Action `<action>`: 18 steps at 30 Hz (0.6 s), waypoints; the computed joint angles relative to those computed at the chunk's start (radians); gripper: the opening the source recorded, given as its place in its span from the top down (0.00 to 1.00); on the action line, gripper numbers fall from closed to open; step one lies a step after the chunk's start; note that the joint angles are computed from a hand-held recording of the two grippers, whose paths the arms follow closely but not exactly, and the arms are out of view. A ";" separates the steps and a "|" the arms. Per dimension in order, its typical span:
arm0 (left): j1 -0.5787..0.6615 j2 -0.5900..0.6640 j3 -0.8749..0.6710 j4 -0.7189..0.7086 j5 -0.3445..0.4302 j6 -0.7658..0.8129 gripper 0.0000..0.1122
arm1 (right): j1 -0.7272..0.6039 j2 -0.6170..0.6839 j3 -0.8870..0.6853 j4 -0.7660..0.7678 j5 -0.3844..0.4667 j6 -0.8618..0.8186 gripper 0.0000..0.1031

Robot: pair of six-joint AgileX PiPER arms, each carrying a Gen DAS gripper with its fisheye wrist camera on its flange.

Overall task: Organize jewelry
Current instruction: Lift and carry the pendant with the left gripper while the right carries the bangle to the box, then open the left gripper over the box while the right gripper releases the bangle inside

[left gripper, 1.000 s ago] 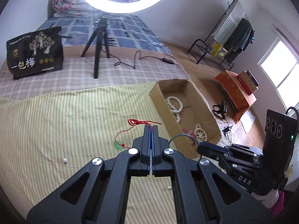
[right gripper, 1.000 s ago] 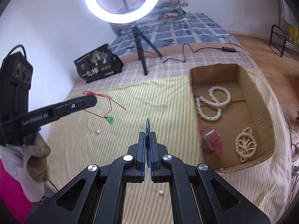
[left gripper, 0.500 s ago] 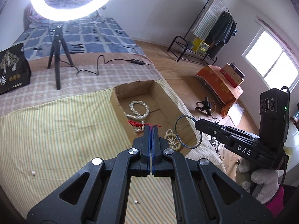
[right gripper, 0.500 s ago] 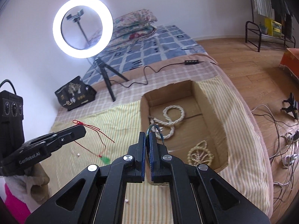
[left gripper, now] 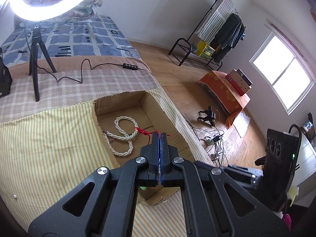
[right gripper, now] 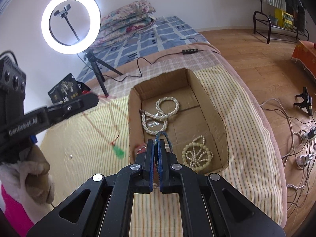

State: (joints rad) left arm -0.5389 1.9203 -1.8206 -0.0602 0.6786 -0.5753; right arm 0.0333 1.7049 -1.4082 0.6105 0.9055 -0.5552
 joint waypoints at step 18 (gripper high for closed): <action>-0.001 0.204 -0.197 0.005 0.104 -0.017 0.97 | -0.003 0.068 -0.011 -0.077 0.004 0.033 0.97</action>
State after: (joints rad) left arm -0.5398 2.1238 -2.0175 -0.0551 0.7828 -0.5920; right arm 0.0304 1.7726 -1.4188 0.5331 0.9092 -0.5225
